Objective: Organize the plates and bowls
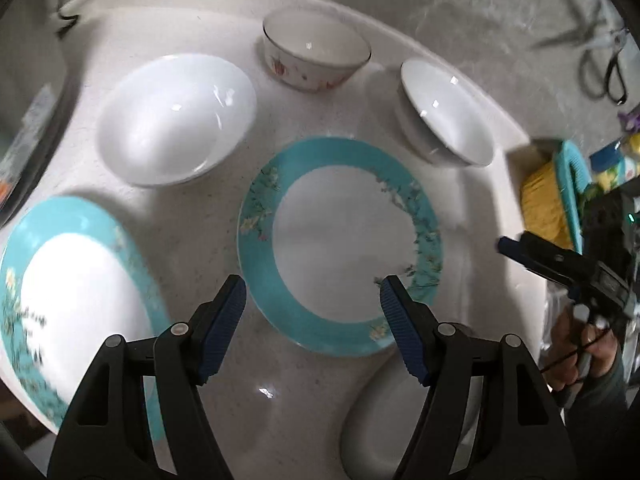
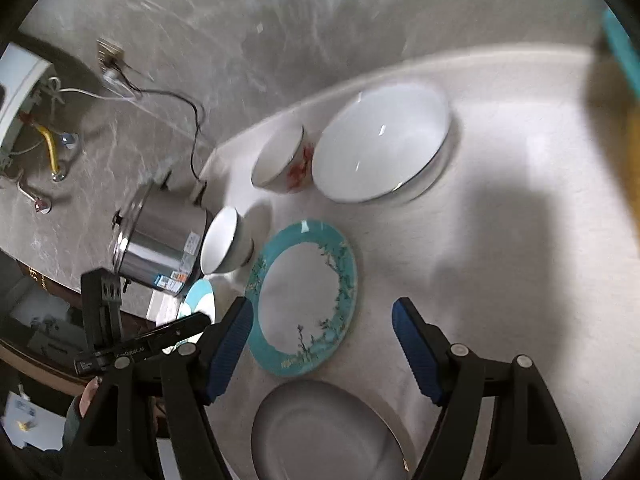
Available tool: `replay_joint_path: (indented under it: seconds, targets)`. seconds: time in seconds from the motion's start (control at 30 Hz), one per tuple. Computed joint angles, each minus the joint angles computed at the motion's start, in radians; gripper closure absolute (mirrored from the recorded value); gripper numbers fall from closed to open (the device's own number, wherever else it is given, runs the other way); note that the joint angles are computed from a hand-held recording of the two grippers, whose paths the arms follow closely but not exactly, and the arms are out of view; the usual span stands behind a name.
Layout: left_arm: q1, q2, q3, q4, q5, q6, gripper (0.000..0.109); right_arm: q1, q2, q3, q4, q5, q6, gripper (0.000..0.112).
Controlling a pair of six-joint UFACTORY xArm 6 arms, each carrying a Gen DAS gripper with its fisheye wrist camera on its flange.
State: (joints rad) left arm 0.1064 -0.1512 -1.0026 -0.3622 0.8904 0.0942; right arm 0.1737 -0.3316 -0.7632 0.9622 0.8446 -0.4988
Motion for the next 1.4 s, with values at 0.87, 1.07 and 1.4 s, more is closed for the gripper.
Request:
replay_joint_path:
  seconds: [0.87,1.07,1.4]
  targets:
    - [0.062,0.153,-0.058,-0.044,0.006,0.027,0.042,0.031,0.273,-0.147,0.086,0.108,-0.107,0.059]
    - [0.064,0.16,-0.053,-0.07,0.024,0.059,0.06,0.025,0.279,-0.154,0.077,0.117,-0.101,0.062]
    - [0.042,0.151,-0.042,0.082,-0.017,-0.008,0.085,0.073,0.277,-0.179,-0.129,0.046,0.03,0.097]
